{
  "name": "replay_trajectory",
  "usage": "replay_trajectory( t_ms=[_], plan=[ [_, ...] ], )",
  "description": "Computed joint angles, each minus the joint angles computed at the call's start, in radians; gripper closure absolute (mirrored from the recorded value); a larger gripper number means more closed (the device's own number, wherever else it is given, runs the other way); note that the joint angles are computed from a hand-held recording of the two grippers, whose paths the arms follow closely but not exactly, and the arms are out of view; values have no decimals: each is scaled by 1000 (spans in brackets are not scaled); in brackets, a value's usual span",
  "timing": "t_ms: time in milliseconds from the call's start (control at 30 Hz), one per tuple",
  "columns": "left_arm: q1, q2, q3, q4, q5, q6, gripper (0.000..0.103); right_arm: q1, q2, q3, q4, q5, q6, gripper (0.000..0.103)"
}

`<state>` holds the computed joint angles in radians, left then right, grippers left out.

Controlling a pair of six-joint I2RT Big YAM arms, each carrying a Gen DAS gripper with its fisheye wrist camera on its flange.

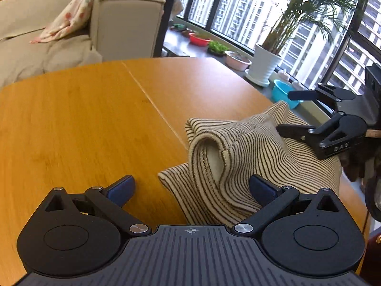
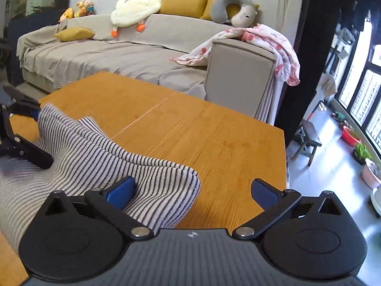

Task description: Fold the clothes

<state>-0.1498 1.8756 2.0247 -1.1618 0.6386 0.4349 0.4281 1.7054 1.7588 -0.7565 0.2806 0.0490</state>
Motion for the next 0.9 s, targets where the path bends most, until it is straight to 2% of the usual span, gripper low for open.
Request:
replay_trajectory(
  t_ms=[100, 167, 267, 367, 400, 467, 500, 533, 600, 667, 800, 900],
  plan=[
    [12, -53, -52, 58, 4, 23, 0, -7, -31, 21, -85, -58, 97, 0],
    [29, -78, -58, 81, 51, 55, 0, -16, -92, -25, -97, -166, 176, 0],
    [39, -70, -18, 65, 157, 86, 0, -25, -159, -93, -119, -312, 294, 0],
    [23, -41, 26, 48, 203, 101, 0, -24, -177, -132, -158, -402, 396, 0],
    [13, -26, 40, 38, 198, 108, 0, -25, -178, -146, -163, -428, 431, 1],
    [-5, 7, 69, 13, 177, 112, 0, -33, -174, -172, -149, -490, 517, 10],
    [-14, 25, 84, -1, 163, 111, 0, -39, -172, -189, -129, -521, 563, 21],
    [-21, 45, 102, -19, 152, 110, 0, -47, -176, -210, -81, -540, 601, 23],
    [-28, 93, 149, -70, 142, 115, 0, -68, -159, -206, -50, -566, 639, 27],
    [-26, 116, 168, -98, 145, 108, 0, -89, -137, -191, -26, -562, 629, 30],
    [-14, 104, 133, -88, 159, 56, 0, -116, -48, -93, -21, -483, 559, 30],
    [-8, 72, 83, -78, 184, 23, 0, -115, 48, 26, -20, -411, 479, 30]
  ],
)
